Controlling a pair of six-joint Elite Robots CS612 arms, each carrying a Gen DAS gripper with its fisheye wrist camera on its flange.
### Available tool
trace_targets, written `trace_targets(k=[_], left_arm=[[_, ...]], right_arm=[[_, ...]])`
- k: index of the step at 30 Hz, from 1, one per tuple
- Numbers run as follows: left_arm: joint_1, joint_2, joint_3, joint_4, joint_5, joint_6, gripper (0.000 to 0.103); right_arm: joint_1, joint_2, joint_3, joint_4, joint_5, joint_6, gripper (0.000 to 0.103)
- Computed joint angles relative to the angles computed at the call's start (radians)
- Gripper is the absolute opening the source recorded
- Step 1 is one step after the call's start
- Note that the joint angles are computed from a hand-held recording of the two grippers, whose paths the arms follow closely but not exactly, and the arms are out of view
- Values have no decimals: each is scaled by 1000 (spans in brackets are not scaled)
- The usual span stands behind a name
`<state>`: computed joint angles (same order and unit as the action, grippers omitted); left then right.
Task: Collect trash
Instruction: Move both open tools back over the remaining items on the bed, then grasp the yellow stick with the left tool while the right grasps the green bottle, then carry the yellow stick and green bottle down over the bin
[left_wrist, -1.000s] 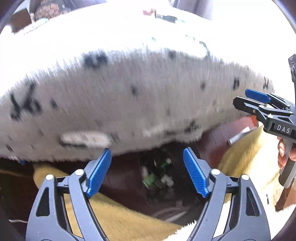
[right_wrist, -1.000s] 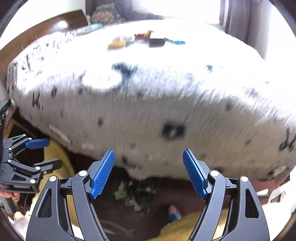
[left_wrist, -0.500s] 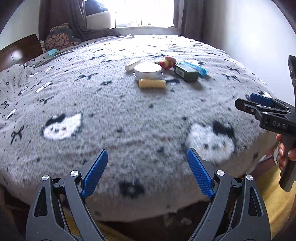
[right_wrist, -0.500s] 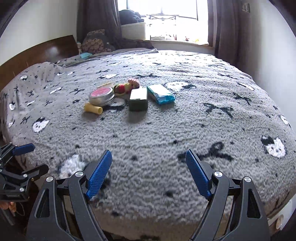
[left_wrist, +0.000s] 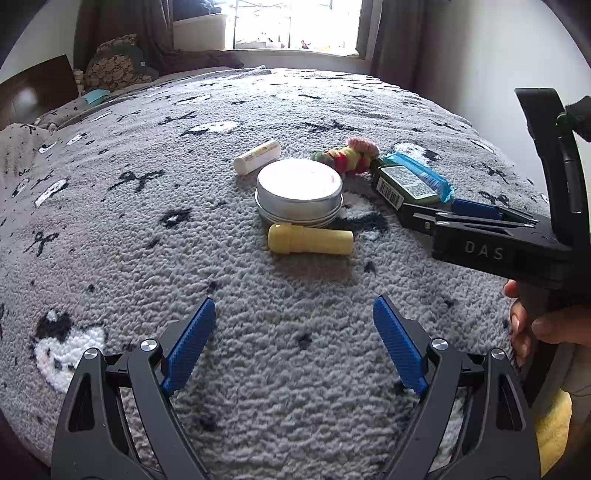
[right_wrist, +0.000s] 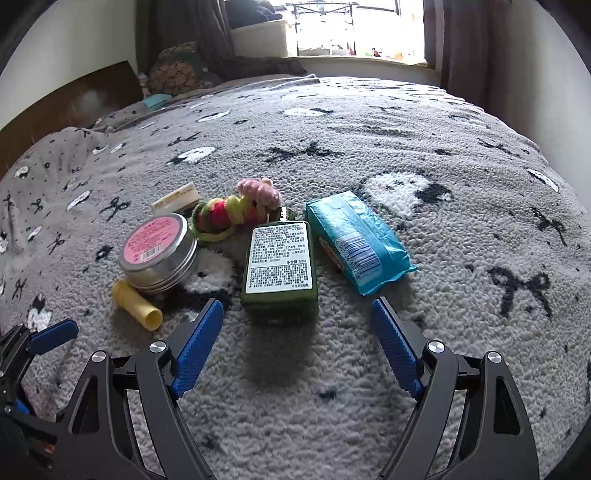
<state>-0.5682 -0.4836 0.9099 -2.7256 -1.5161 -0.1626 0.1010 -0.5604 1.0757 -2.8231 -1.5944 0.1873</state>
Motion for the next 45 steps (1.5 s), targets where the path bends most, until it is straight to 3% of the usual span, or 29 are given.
trace_targets(k=[6,12,13,14,19,29,37,45], left_arm=[[1,52,-103,50,5,-2,82],[-3,100,-202,130,8,17,81],[-3,108,-219,144,15,18,80],[-3,114,-231,154,18,21,77],[1,120,-249,173,5,29,54],[-2,39,-86,85,4,54,53],[-16,-62,119,-34,8,45,53],[-42,-168,328,-170,50,14,53]], right_arm=[[-2,30,-69,73,12,-10,81],[-6,51,-114,123,12,-26,65],[-8,49,-111,120,16,-23,58],[-8,47,-106,115,15,-19,46],[-15,28,-69,88,32,-18,44],[-9,-46,85,-27,34,-34,44],[13,-130,255,-139,-53,-67,44],[25,-230,457,-317,-53,-56,44]])
